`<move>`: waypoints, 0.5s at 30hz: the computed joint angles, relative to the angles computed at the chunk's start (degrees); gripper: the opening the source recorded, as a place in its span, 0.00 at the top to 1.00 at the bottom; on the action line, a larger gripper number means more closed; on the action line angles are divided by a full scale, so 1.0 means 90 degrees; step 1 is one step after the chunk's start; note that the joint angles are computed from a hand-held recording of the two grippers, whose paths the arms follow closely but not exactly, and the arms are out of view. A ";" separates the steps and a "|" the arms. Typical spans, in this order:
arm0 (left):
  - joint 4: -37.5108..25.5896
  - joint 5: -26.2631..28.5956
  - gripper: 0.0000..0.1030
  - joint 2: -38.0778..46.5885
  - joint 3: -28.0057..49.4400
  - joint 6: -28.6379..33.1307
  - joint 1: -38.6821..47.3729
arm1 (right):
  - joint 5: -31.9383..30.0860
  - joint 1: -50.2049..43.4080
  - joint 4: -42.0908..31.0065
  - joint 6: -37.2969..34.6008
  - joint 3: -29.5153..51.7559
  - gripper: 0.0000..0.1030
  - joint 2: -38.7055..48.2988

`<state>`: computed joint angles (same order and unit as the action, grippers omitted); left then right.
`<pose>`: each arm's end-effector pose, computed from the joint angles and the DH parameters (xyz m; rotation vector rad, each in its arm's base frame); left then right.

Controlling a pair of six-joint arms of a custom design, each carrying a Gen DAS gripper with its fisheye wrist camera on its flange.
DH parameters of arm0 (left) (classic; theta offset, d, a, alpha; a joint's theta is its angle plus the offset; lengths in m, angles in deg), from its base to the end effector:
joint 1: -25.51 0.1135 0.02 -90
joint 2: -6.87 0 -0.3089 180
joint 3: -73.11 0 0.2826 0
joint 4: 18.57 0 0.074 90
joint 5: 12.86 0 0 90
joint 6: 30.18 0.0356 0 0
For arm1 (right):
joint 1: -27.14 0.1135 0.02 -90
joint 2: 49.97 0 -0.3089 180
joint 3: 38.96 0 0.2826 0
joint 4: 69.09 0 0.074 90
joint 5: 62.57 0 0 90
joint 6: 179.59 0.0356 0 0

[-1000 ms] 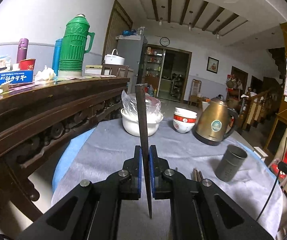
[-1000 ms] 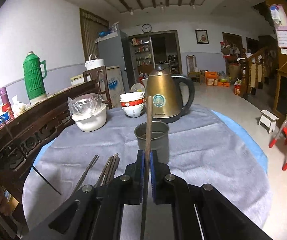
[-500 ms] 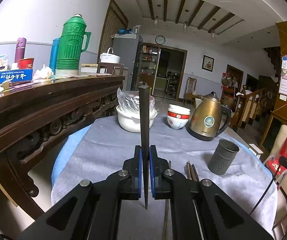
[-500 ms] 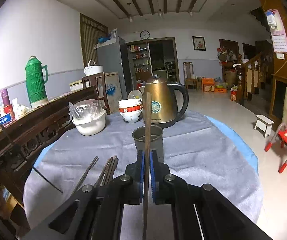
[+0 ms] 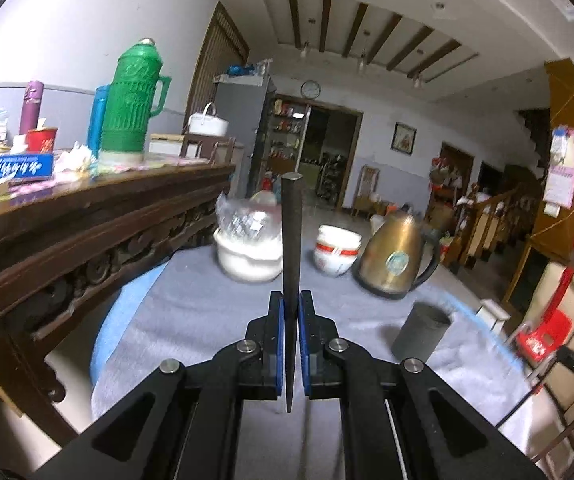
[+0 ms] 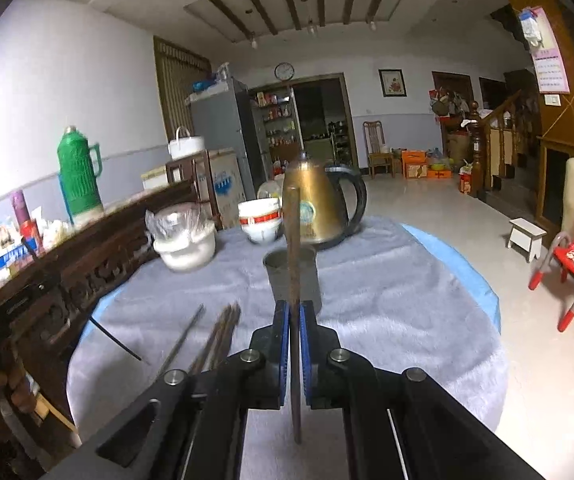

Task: Organize utensils
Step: 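Lift the held chopsticks with both grippers and carry them over the grey cup, then lower the chopsticks into the grey cup and open both grippers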

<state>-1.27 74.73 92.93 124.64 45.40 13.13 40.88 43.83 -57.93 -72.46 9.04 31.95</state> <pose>0.3287 -0.0706 0.2290 -0.0626 1.8799 -0.2827 0.3005 0.0815 0.2196 0.1607 1.9532 0.1574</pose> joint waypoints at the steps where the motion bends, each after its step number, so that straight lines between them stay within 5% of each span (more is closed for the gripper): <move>1: -0.0045 0.0103 0.93 -0.0042 0.0102 -0.0053 0.0001 | -0.0066 -0.0065 0.0060 -0.0022 0.0085 0.94 0.0005; 7: -0.0346 0.1000 0.93 0.0240 0.1148 -0.0727 -0.0087 | -0.0327 -0.0450 0.0636 -0.0325 0.0908 0.94 0.0125; 15: -0.0845 0.1599 0.93 0.1744 0.3273 -0.1247 -0.0551 | -0.0756 -0.0890 0.0460 -0.0229 0.2806 0.94 0.1641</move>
